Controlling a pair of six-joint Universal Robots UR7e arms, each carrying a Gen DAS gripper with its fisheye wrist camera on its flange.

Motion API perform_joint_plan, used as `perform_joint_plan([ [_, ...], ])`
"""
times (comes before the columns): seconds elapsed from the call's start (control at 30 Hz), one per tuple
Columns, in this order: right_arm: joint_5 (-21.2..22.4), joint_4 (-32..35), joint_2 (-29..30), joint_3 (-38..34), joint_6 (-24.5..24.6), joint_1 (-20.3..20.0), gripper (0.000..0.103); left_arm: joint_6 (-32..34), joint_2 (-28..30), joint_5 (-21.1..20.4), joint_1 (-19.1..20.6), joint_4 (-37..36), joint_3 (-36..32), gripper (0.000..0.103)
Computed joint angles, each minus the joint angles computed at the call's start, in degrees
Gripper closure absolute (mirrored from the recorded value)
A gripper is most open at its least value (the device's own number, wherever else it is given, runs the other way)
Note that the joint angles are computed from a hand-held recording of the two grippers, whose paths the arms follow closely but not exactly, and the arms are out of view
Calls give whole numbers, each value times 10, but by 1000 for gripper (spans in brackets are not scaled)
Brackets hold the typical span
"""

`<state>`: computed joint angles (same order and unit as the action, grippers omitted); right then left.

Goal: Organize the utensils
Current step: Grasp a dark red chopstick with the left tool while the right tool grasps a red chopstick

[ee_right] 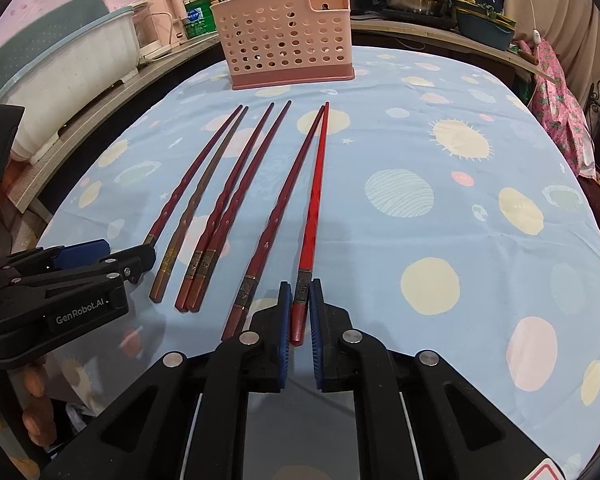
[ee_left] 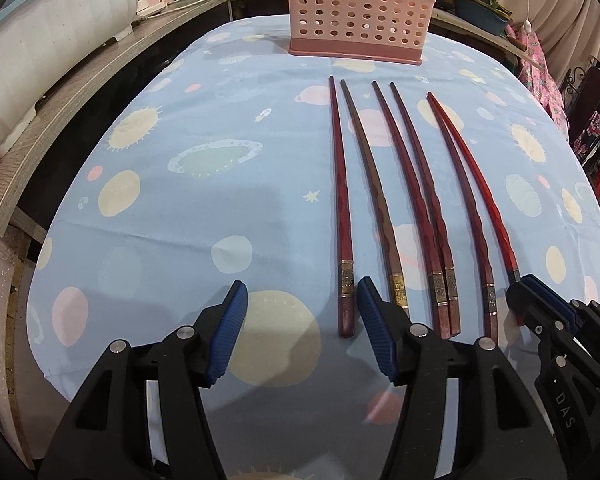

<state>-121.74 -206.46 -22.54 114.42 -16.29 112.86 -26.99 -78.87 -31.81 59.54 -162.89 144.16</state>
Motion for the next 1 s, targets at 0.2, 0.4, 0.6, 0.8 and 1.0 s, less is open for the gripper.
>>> perform_joint_plan([
  [0.2,0,0,0,0,0,0,94,11,0,0,2,-9,-1,69],
  [0.4,2,4,-2,0,2,-1,94,17,-9,-9,8,-1,-5,93],
  [0.6,3,15,-9,1,10,0,95,8,-26,-22,13,19,-9,95],
  [0.8,2,3,-26,4,11,1,96,6,-49,-18,7,25,-8,95],
  [1.0,7,-13,-51,-1,8,5,96,2,-78,-7,-6,42,-14,95],
])
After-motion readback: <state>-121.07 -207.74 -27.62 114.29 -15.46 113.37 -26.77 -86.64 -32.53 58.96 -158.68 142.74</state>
